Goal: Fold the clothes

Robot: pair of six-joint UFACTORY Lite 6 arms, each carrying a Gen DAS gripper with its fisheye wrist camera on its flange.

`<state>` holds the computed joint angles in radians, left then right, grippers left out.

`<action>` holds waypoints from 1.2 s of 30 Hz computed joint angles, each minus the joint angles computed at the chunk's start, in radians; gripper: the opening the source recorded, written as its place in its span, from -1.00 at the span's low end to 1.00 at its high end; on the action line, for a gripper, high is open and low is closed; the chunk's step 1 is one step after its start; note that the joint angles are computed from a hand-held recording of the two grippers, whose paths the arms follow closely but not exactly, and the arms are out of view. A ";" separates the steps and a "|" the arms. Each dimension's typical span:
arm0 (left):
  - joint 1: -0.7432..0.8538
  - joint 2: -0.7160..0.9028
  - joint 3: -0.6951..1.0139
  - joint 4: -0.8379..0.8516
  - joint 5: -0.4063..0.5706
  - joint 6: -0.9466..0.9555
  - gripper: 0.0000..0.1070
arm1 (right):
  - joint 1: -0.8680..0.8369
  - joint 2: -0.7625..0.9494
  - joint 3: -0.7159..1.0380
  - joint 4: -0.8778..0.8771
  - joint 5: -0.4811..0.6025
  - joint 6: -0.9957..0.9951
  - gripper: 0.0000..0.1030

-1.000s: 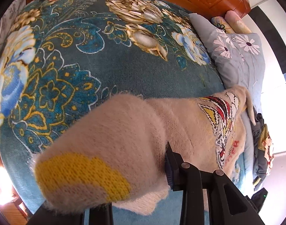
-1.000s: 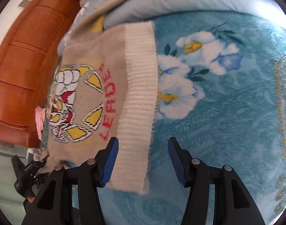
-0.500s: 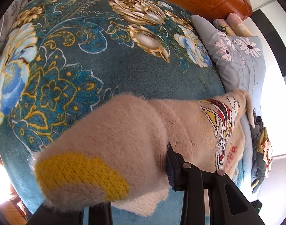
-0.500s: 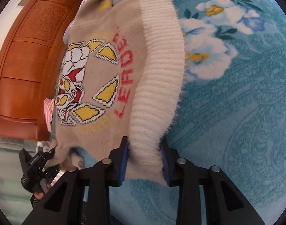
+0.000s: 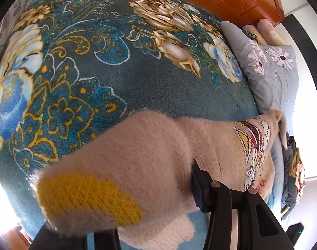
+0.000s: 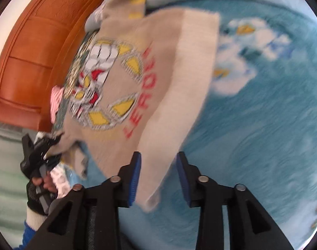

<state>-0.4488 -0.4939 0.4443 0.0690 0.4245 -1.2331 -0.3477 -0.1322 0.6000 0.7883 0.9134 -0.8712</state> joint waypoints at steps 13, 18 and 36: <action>0.070 -0.049 -0.065 -0.195 -0.068 0.288 0.06 | 0.309 0.615 0.870 -0.256 -0.157 0.275 0.45; 0.098 -0.056 -0.073 -0.294 -0.073 0.414 0.09 | 0.420 0.856 1.213 -0.452 -0.148 0.435 0.45; 0.001 -0.094 -0.034 -0.101 -0.001 0.157 0.09 | 0.419 0.985 1.333 -0.540 0.063 0.452 -0.71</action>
<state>-0.4474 -0.5878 0.4108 -0.0315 0.4233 -1.0763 0.0716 0.8527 1.9329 0.2480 0.9764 -0.4190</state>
